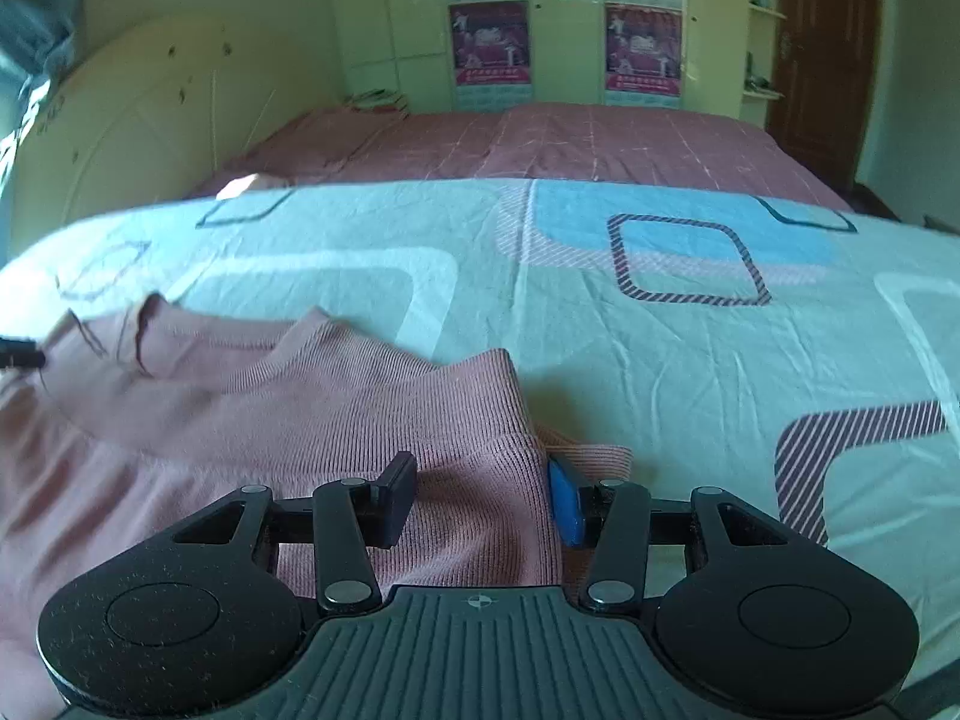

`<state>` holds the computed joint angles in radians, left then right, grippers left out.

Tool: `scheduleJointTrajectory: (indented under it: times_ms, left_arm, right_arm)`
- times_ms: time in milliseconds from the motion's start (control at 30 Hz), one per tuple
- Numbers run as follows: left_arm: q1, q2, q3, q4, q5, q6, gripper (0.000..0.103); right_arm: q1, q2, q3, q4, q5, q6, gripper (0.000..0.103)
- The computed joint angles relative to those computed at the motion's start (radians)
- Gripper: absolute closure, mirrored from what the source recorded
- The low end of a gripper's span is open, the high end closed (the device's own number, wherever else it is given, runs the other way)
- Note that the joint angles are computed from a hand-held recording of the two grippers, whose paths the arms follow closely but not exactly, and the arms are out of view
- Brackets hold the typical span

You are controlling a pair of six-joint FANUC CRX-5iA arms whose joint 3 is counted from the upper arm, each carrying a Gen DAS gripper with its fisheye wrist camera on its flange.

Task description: Fold small clothes

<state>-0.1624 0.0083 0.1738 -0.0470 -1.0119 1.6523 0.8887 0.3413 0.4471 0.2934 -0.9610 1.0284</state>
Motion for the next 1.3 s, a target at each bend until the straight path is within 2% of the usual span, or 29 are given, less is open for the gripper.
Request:
scheduleJointTrajectory:
  times_ms: [33, 67, 133, 200, 233, 367, 567, 600, 633, 667, 700, 733, 767, 800, 867, 900, 967, 1033, 1100, 1167, 1233, 1300]
  left_arm:
    - [-0.021, -0.003, 0.008, -0.046, 0.003, 0.014, 0.097]
    - [-0.033, -0.022, -0.009, -0.073, 0.038, 0.037, 0.097]
    - [-0.060, -0.090, -0.067, -0.171, 0.138, 0.173, 0.097]
    - [-0.069, -0.131, -0.099, -0.246, 0.188, 0.322, 0.097]
    - [-0.075, -0.125, -0.087, -0.271, 0.170, 0.357, 0.097]
    - [-0.057, -0.065, -0.035, -0.228, 0.081, 0.387, 0.097]
    - [-0.092, -0.037, -0.004, -0.284, 0.023, 0.343, 0.094]
    - [-0.112, -0.025, 0.024, -0.318, -0.011, 0.340, 0.085]
    - [-0.148, -0.017, 0.059, -0.380, -0.055, 0.349, 0.071]
    - [-0.183, -0.022, 0.073, -0.433, -0.073, 0.348, 0.064]
    - [-0.210, -0.044, 0.062, -0.454, -0.049, 0.326, 0.051]
    - [-0.221, -0.070, 0.037, -0.422, 0.004, 0.300, 0.047]
    - [-0.214, -0.075, 0.021, -0.341, 0.042, 0.251, 0.047]
    - [-0.212, -0.065, 0.015, -0.259, 0.062, 0.191, 0.049]
    - [-0.237, -0.030, 0.018, -0.166, 0.088, 0.107, 0.049]
    - [-0.249, -0.006, 0.028, -0.132, 0.091, 0.082, 0.049]
    - [-0.262, 0.046, 0.060, -0.102, 0.077, 0.077, 0.049]
    - [-0.264, 0.097, 0.103, -0.124, 0.038, 0.132, 0.045]
    - [-0.242, 0.099, 0.085, -0.108, 0.065, 0.160, 0.042]
    - [-0.226, 0.095, 0.080, -0.090, 0.068, 0.161, 0.043]
    - [-0.239, 0.083, 0.091, -0.125, 0.042, 0.173, 0.044]
    - [-0.265, 0.057, 0.089, -0.204, 0.009, 0.184, 0.044]
  right_arm:
    - [0.007, 0.001, -0.007, 0.022, 0.001, 0.014, 0.088]
    - [0.012, -0.005, -0.025, 0.050, 0.015, 0.013, 0.095]
    - [0.017, -0.063, -0.142, 0.156, 0.139, -0.117, 0.095]
    - [0.016, -0.098, -0.238, 0.286, 0.226, -0.268, 0.096]
    - [0.017, -0.101, -0.257, 0.313, 0.236, -0.295, 0.096]
    - [0.024, -0.043, -0.186, 0.250, 0.151, -0.260, 0.096]
    - [0.027, -0.007, -0.108, 0.195, 0.058, -0.274, 0.096]
    - [0.029, -0.001, -0.086, 0.196, 0.036, -0.275, 0.093]
    - [0.044, 0.000, -0.087, 0.249, 0.018, -0.301, 0.084]
    - [0.059, -0.011, -0.107, 0.310, 0.019, -0.331, 0.058]
    - [0.067, -0.045, -0.145, 0.318, 0.072, -0.330, 0.053]
    - [0.077, -0.061, -0.150, 0.274, 0.121, -0.297, 0.053]
    - [0.087, -0.060, -0.113, 0.179, 0.120, -0.213, 0.056]
    - [0.098, -0.047, -0.072, 0.098, 0.113, -0.126, 0.070]
    - [0.119, 0.009, 0.043, -0.043, 0.059, 0.004, 0.078]
    - [0.127, 0.042, 0.094, -0.077, 0.029, 0.033, 0.079]
    - [0.142, 0.112, 0.185, -0.084, -0.024, 0.050, 0.079]
    - [0.146, 0.177, 0.250, -0.035, -0.057, -0.006, 0.079]
    - [0.135, 0.208, 0.285, -0.030, -0.054, -0.048, 0.079]
    - [0.131, 0.216, 0.300, -0.034, -0.066, -0.055, 0.079]
    - [0.140, 0.207, 0.299, -0.018, -0.085, -0.037, 0.079]
    - [0.148, 0.142, 0.204, -0.007, -0.043, -0.024, 0.079]
